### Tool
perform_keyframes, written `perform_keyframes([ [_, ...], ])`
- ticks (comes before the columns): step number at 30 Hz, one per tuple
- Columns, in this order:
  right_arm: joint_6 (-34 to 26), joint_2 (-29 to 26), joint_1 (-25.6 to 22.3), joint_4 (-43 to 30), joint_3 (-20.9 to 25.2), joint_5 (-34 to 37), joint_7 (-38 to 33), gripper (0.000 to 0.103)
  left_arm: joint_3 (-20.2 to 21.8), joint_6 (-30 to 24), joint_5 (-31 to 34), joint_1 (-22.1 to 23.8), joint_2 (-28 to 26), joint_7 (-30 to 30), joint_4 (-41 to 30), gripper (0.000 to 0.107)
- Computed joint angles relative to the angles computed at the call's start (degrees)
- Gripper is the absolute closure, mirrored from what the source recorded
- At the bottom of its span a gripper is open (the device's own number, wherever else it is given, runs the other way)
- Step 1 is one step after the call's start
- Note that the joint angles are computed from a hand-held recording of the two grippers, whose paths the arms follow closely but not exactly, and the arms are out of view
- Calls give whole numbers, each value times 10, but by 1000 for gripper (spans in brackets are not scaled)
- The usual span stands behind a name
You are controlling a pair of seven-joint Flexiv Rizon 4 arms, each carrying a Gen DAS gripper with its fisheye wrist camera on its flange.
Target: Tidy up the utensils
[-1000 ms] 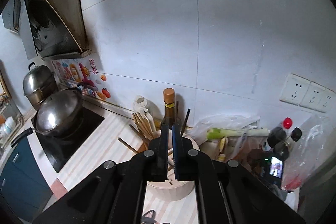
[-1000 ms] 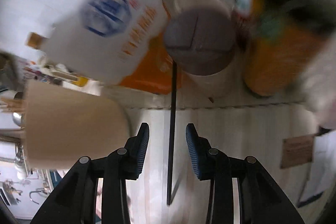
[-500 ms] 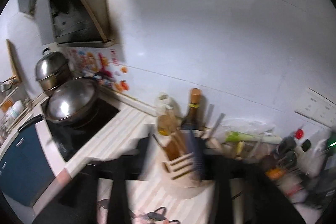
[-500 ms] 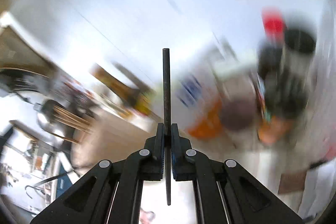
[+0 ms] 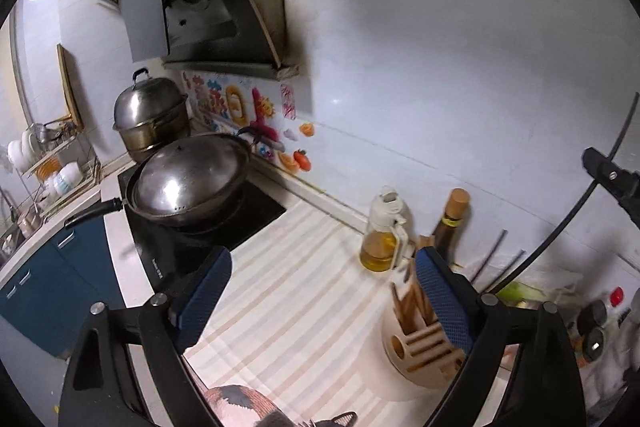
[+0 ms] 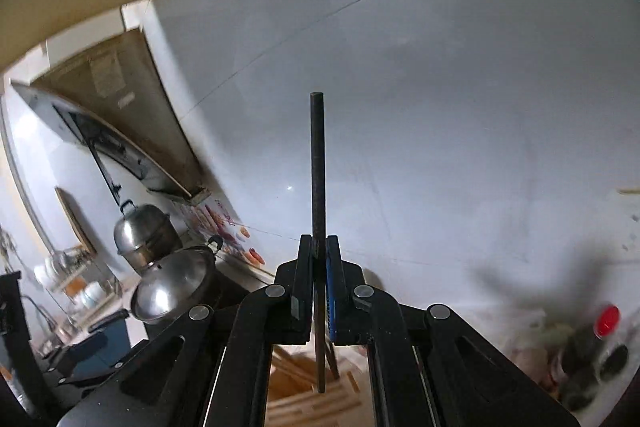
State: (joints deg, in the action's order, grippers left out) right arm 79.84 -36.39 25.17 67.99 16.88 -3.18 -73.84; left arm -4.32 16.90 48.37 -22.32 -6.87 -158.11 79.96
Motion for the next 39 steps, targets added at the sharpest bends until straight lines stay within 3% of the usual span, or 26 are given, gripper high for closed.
perform_keyframes([
  [4, -44, -35, 37, -34, -26, -40, -7, 98, 10, 30, -28, 17, -4, -7, 13, 8],
  [7, -142, -47, 32, -66, -2, -34, -38, 96, 14, 49, -49, 25, -1, -10, 27, 8],
  [9, -182, -36, 20, -64, 6, -6, -53, 64, 13, 50, -55, 26, 3, -17, 34, 8],
  [10, -178, -28, 21, -50, 0, 2, -53, 32, 13, 47, -55, 26, 5, -19, 37, 8],
  [11, -173, -14, 20, -31, -7, 8, -52, 20, 12, 45, -55, 26, 7, -20, 39, 7],
  [15, -173, 43, 21, 59, -39, -10, -43, 19, 3, 24, -55, 22, 16, -19, 49, 5],
  [17, -173, 65, 27, 103, -53, -29, -30, 6, -3, 20, -55, 19, 23, -16, 58, 5],
  [18, -173, 72, 29, 117, -55, -36, -25, 4, -7, 13, -54, 16, 25, -13, 60, 5],
  [25, -146, 138, 36, 232, -68, -81, 48, 3, -34, -21, -47, -6, 56, -11, 80, 5],
  [30, -105, 232, 42, 342, -88, -165, 145, 3, -67, -58, -34, -22, 95, -20, 97, 5],
  [33, -102, 296, 36, 404, -83, -230, 217, 3, -91, -69, -31, -27, 128, -26, 115, 5],
  [39, -132, 414, -5, 484, -29, -296, 303, 0, -147, -114, -41, -27, 187, -33, 135, 5],
])
